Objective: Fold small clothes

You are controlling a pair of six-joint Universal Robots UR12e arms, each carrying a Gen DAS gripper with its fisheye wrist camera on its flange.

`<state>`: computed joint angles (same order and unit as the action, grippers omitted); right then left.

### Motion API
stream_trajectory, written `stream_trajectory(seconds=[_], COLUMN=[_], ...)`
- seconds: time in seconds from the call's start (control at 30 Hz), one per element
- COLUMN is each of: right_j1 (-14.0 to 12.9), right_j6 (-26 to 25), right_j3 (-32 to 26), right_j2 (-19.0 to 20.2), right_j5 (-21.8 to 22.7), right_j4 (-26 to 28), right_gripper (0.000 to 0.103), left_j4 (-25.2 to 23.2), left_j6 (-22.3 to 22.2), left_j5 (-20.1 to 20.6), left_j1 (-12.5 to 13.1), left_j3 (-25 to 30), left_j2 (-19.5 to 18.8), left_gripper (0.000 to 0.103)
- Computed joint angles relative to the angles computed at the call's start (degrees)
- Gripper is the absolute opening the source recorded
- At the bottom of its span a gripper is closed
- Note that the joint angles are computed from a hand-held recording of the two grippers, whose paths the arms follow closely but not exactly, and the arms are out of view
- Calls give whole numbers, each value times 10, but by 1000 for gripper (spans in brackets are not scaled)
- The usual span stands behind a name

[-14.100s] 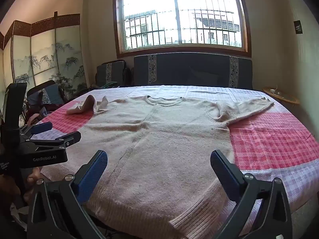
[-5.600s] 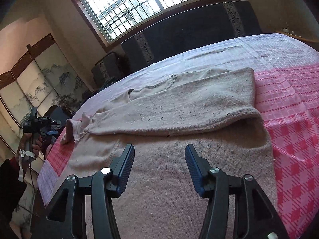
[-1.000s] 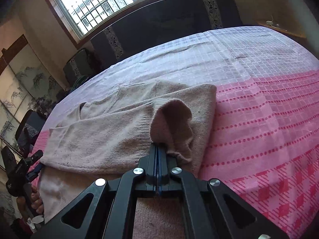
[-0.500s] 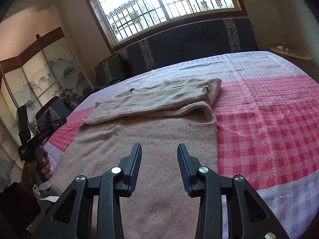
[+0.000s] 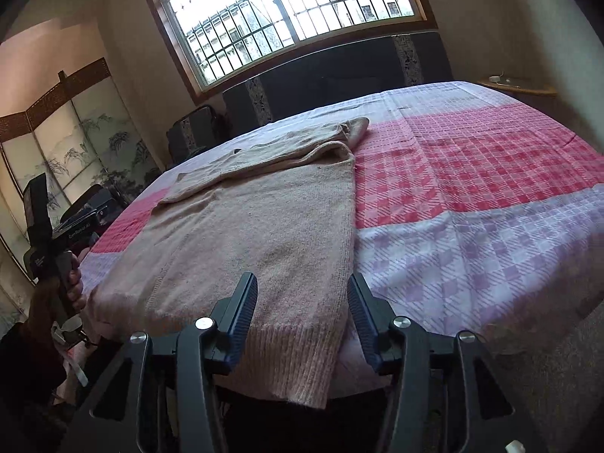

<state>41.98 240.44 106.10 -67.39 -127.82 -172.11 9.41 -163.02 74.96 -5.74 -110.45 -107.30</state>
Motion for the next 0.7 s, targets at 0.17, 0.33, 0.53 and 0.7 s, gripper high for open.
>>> stream_trajectory(seconds=[0.17,0.33,0.53,0.7], right_j1=[4,5,3,-5], right_j6=[39,66,83,77], right_j3=[14,27,48,58], right_j2=[-1,-4,-5,-3], right_j5=[7,14,20,39], right_j4=[-2,-14,-57,-95], right_gripper=[54,56,56,58], left_j4=[-12,-100,-208,-300], left_j6=[16,15,70,90], left_j5=[5,-89,-183,-238], left_j1=[13,62,116,144], left_j3=[-18,-26,-34,-26], left_j2=[11,31,48,50], left_gripper=[88,88,87,86])
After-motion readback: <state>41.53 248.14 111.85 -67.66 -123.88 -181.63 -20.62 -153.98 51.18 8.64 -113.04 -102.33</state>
